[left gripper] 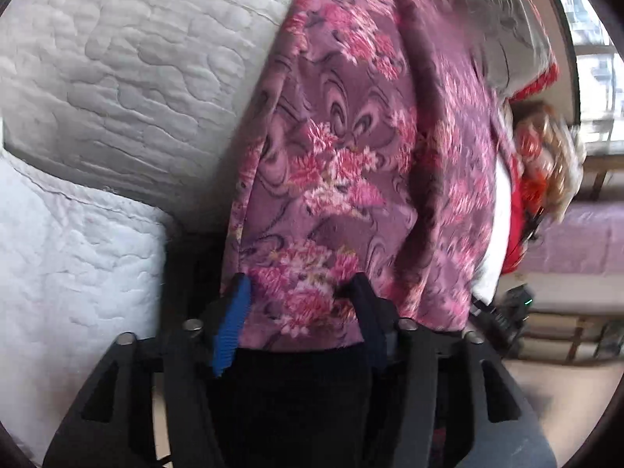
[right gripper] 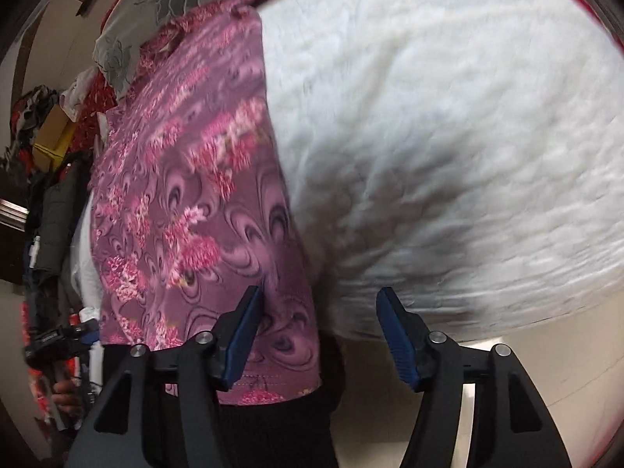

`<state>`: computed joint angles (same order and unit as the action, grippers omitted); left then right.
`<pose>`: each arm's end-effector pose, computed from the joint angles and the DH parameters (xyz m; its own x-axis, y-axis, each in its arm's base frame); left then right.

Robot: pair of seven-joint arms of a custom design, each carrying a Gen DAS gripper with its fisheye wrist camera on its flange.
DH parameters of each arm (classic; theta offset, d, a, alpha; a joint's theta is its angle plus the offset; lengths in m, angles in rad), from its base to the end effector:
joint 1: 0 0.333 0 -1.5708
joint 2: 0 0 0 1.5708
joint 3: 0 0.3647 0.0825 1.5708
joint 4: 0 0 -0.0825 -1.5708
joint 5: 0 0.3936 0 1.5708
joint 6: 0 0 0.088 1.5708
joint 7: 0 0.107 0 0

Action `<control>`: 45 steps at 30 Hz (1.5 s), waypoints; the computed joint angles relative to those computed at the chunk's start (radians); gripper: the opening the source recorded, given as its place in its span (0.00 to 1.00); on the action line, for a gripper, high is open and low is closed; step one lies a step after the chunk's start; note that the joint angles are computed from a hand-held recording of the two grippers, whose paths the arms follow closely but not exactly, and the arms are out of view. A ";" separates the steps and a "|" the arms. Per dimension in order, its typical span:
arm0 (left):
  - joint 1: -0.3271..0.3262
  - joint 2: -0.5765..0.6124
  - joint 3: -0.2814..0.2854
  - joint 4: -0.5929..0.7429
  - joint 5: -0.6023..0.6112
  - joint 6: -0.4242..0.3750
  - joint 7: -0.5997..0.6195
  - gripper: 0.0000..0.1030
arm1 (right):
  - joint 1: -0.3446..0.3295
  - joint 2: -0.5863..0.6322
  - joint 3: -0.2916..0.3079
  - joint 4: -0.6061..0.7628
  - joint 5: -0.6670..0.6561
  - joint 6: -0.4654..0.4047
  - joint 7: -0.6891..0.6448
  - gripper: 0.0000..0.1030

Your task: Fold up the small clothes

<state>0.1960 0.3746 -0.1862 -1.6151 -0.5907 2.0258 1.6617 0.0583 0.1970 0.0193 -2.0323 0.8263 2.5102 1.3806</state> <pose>0.6987 -0.0072 0.4686 0.1528 -0.8096 0.5667 -0.9815 -0.1914 -0.0087 0.6253 0.0423 0.4185 -0.2297 -0.7956 -0.5606 -0.9047 0.3869 -0.1784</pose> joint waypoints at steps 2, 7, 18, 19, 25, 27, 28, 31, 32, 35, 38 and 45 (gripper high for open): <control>0.005 -0.008 -0.005 -0.011 -0.026 0.022 0.008 0.42 | -0.028 0.021 0.021 0.012 0.131 -0.044 -0.072 0.64; 0.005 -0.056 -0.005 -0.027 -0.061 0.047 0.067 0.00 | -0.036 -0.029 0.034 -0.006 0.349 -0.050 -0.318 0.07; -0.015 -0.171 0.057 -0.060 -0.047 0.110 0.142 0.03 | -0.001 -0.267 -0.062 -0.073 0.565 0.019 -0.502 0.06; -0.025 -0.154 0.056 -0.061 -0.022 0.125 0.137 0.05 | 0.006 -0.252 -0.059 -0.071 0.523 0.047 -0.466 0.06; -0.002 -0.015 0.037 -0.021 -0.004 0.062 0.015 0.30 | 0.005 -0.155 -0.054 -0.063 0.374 0.057 -0.284 0.06; 0.012 0.019 0.024 -0.002 -0.017 0.053 0.002 0.37 | 0.006 -0.147 -0.046 -0.064 0.346 0.062 -0.267 0.07; 0.017 0.033 0.019 0.008 -0.016 0.045 -0.007 0.41 | 0.004 -0.144 -0.045 -0.062 0.343 0.058 -0.266 0.07; 0.031 0.063 -0.002 0.036 -0.029 0.015 -0.023 0.44 | 0.005 -0.135 -0.039 -0.053 0.309 0.062 -0.237 0.07; 0.033 0.063 -0.007 0.034 -0.032 0.021 -0.015 0.42 | 0.007 -0.131 -0.036 -0.048 0.297 0.064 -0.221 0.07; 0.029 0.044 -0.017 0.035 -0.018 0.018 0.016 0.03 | 0.006 -0.124 -0.032 -0.041 0.277 0.072 -0.201 0.07; 0.039 -0.006 -0.024 0.021 -0.050 0.008 0.040 0.03 | 0.003 -0.139 -0.030 -0.046 0.297 0.070 -0.213 0.07; 0.045 -0.161 0.032 -0.014 -0.161 -0.010 0.094 0.02 | 0.005 -0.244 -0.053 -0.059 0.499 -0.010 -0.358 0.06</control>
<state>0.2409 0.2137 -0.1545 -1.6292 -0.7521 2.0163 1.7552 0.0632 -0.0474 -0.0332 -2.0915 1.3251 2.5006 1.0225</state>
